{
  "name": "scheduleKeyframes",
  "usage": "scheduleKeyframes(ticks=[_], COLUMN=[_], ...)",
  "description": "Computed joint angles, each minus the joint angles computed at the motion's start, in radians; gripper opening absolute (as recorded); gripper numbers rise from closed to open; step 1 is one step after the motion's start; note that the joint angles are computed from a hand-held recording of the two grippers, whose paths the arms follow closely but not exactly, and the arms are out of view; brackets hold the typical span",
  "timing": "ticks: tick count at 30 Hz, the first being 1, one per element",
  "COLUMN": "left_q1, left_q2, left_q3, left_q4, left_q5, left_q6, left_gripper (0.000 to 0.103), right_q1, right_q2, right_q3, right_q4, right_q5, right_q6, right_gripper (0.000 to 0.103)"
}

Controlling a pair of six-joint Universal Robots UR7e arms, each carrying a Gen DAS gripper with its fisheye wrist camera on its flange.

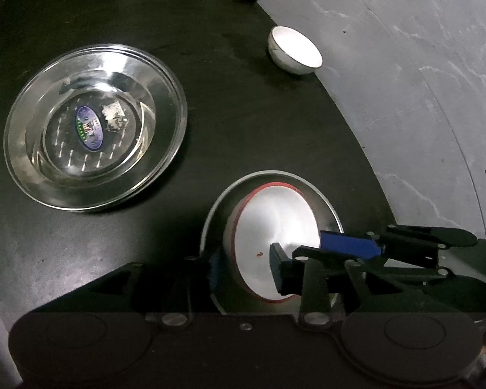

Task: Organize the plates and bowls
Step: 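Lower the white bowl into the steel bowl and open the left tool, then move the left tool to the other white red-rimmed bowl and grip its rim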

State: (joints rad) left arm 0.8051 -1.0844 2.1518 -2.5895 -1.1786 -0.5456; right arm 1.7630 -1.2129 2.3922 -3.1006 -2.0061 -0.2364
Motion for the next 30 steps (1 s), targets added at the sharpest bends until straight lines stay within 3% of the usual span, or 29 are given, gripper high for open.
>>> scheduleKeyframes(ticks=[5, 10, 16, 22, 26, 30], left_q1=[0.000, 0.004, -0.001, -0.009, -0.006, -0.007], left_q2=[0.002, -0.014, -0.025, -0.046, -0.063, -0.047], left_q3=[-0.001, 0.013, 0.008, 0.019, 0.017, -0.023], left_q4=[-0.006, -0.037, -0.045, -0.082, -0.134, -0.127], left_q5=[-0.007, -0.033, -0.027, -0.024, -0.038, 0.003], left_q6=[-0.002, 0.006, 0.032, 0.066, 0.091, 0.111], left_gripper=[0.042, 0.057, 0.067, 0.082, 0.092, 0.102], right_q1=[-0.006, -0.013, -0.020, -0.017, -0.004, -0.021], right_q2=[-0.005, -0.018, -0.034, -0.059, -0.089, -0.116], right_q3=[0.001, 0.007, 0.011, 0.026, 0.040, 0.055], right_q4=[-0.003, -0.008, -0.012, -0.035, -0.072, -0.125], right_q5=[0.010, 0.026, 0.048, 0.067, 0.046, 0.046], right_q6=[-0.003, -0.004, -0.009, -0.031, -0.026, -0.012], right_gripper=[0.030, 0.030, 0.032, 0.042, 0.058, 0.078])
